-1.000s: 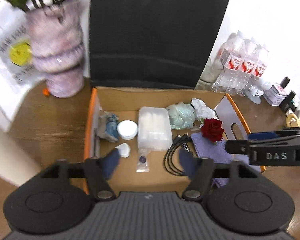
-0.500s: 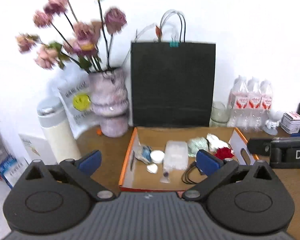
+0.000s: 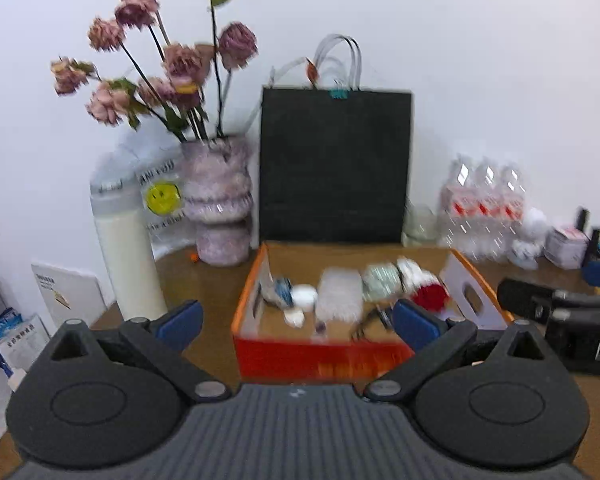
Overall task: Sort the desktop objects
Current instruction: 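Withdraw both grippers from the box back toward the table items, then grasp the white round lid with the left gripper while the right gripper grasps the green tissue pack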
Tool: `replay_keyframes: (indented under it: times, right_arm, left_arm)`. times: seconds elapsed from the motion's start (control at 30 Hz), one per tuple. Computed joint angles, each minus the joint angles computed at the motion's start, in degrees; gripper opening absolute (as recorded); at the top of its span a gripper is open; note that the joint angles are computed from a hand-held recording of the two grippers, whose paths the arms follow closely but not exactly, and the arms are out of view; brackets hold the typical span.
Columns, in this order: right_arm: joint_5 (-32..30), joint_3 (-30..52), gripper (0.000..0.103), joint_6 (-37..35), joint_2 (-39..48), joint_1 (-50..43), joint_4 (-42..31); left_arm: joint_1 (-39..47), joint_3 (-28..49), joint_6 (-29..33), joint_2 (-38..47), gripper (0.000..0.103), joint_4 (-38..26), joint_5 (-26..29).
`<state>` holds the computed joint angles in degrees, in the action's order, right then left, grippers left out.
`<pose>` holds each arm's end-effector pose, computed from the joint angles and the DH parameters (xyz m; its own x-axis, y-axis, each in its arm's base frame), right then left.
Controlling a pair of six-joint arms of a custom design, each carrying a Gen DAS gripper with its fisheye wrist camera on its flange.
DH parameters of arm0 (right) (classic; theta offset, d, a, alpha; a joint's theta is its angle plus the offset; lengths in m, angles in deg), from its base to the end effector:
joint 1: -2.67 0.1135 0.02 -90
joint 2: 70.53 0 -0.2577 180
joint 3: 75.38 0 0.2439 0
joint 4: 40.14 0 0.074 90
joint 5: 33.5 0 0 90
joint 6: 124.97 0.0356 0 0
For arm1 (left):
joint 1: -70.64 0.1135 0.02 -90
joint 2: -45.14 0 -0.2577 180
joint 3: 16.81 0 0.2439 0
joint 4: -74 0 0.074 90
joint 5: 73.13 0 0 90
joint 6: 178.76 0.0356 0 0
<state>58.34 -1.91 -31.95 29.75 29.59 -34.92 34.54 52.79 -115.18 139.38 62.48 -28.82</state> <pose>0.3443 0.1735 0.2167 -0.3501 -0.1187 -0.9292 -0.4080 0.9122 0.0372 0.2902 -0.1801 0.2105 -0.4024 -0.0913 -0.9109 -0.2616 0.9650 0.0189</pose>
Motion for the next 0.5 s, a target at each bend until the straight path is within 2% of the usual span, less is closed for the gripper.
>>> replay_keyframes:
  times: [0.1, 0.23, 0.4, 0.47, 0.5]
  right_arm:
    - [-2.2, -8.6, 0.103, 2.0, -4.8, -0.1, 0.9]
    - [-5.0, -23.7, 0.103, 4.7, -11.3, -0.2, 7.8]
    - [-4.2, -37.3, 0.103, 4.6, -18.6, 0.1, 9.5]
    - [-5.4, -42.3, 0.101, 3.4, -20.9, -0.8, 11.4]
    - [-6.6, -44.4, 0.100, 3.2, -21.5, -1.7, 12.7]
  left_arm:
    - [-3.5, -9.2, -3.3, -3.4, 0.103, 1.9, 0.3]
    - [-12.2, -19.2, -14.0, -6.0, 0.103, 1.2, -3.8]
    - [-25.3, -26.0, -28.8, -7.1, 0.103, -5.6, -9.2]
    - [-26.4, -27.2, -28.6, -7.7, 0.103, -4.8, -8.0]
    - [-26.2, -28.5, -25.3, -8.5, 0.103, -1.2, -6.5]
